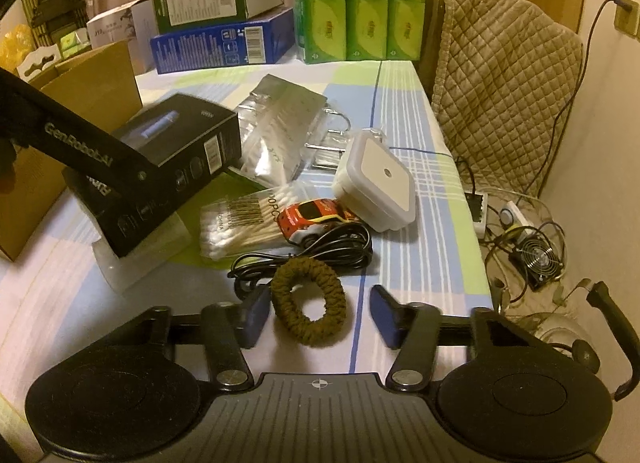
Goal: Organize objects
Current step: 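Grasp the black FLYCO box with the left tool while the right tool grasps the brown hair tie, then carry both items into the cardboard box and open both tools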
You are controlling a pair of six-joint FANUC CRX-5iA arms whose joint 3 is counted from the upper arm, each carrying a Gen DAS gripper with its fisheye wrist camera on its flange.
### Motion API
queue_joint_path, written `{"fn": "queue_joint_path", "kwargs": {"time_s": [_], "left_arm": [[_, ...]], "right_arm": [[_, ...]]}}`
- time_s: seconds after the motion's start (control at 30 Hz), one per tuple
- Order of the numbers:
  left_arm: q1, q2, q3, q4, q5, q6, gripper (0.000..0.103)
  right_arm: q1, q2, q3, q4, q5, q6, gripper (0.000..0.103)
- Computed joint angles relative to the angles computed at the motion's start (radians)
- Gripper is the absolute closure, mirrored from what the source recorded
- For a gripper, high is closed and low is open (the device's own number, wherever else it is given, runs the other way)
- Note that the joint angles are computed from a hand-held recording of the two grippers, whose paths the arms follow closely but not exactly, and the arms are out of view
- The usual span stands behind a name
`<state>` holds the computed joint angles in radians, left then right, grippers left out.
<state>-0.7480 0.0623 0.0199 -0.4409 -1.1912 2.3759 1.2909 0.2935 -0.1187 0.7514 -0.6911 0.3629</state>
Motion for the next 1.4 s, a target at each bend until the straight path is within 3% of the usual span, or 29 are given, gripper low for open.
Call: {"fn": "queue_joint_path", "kwargs": {"time_s": [0.1,0.23,0.57,0.77,0.97,1.1,1.27,1.4], "left_arm": [[-0.004,0.0,0.003,-0.012,-0.001,-0.019,0.025],[0.005,-0.021,-0.018,0.004,0.017,-0.019,0.026],[-0.019,-0.103,-0.054,-0.011,0.012,0.028,0.026],[-0.061,-0.182,-0.052,-0.052,-0.043,0.084,0.026],[-0.115,-0.291,-0.023,-0.149,-0.184,0.115,0.026],[-0.135,-0.378,-0.021,-0.211,-0.305,0.116,0.026],[-0.113,-0.505,-0.064,-0.26,-0.453,0.092,0.026],[-0.036,-0.61,-0.128,-0.253,-0.494,0.056,0.026]], "right_arm": [[-0.002,0.013,0.017,-0.02,-0.006,0.046,0.062],[0.004,0.013,0.014,0.0,-0.014,0.041,0.087],[0.041,-0.044,-0.006,0.032,-0.039,-0.035,0.088],[0.071,-0.056,0.045,0.051,-0.043,-0.054,0.088],[0.096,0.005,0.207,0.009,0.013,0.029,0.088],[0.122,0.089,0.387,-0.125,0.034,0.188,0.088],[0.147,0.252,0.689,-0.317,-0.016,0.408,0.088],[0.144,0.403,0.959,-0.464,-0.106,0.544,0.088]]}}
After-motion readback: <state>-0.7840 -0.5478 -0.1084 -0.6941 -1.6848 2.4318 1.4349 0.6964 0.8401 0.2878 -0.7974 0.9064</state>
